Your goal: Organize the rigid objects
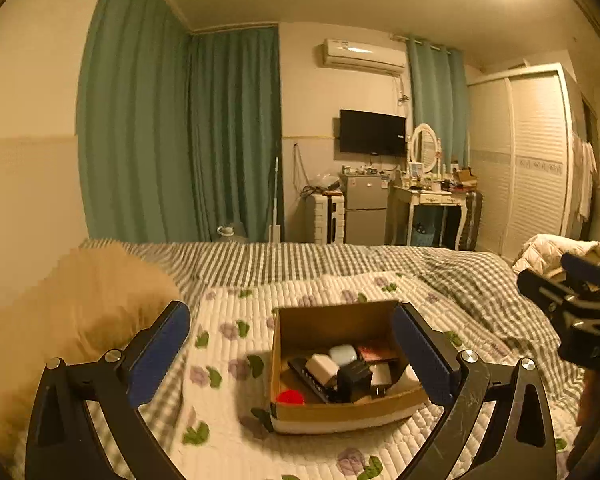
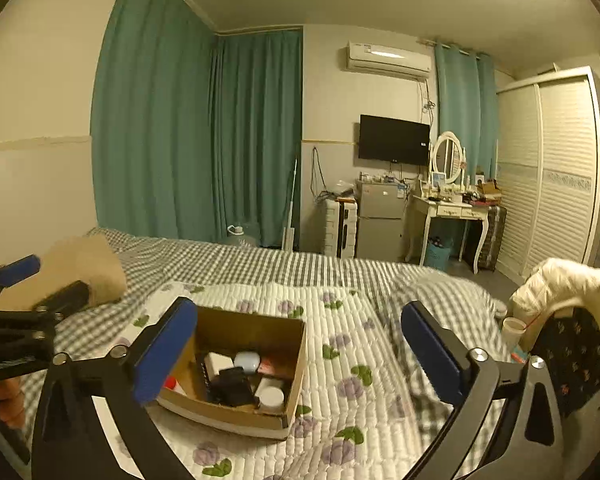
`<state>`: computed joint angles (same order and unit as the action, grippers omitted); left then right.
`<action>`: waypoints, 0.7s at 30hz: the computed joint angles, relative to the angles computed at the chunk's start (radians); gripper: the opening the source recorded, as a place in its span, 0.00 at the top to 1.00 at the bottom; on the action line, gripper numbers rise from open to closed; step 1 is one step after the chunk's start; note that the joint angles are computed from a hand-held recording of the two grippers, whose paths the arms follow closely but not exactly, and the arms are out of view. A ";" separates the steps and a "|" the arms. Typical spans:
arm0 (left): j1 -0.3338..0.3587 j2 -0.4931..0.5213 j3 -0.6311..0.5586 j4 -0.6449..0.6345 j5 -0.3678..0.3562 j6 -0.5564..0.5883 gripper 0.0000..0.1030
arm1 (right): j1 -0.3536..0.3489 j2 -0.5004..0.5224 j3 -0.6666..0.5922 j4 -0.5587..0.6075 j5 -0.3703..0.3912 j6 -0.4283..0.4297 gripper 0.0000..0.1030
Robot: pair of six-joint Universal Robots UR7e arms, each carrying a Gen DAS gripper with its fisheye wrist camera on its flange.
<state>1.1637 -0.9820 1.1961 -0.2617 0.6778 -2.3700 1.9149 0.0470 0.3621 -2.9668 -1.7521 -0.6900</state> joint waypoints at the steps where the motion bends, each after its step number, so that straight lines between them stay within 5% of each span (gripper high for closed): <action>1: 0.013 -0.005 0.036 -0.034 0.027 0.003 0.00 | -0.007 0.015 -0.009 0.004 0.003 -0.005 0.00; 6: 0.039 0.011 0.099 -0.118 0.018 0.079 0.00 | -0.025 0.069 -0.027 -0.033 -0.030 -0.023 0.00; 21: 0.060 0.024 0.097 -0.119 -0.023 0.031 0.00 | -0.031 0.118 -0.062 -0.042 -0.084 -0.073 0.00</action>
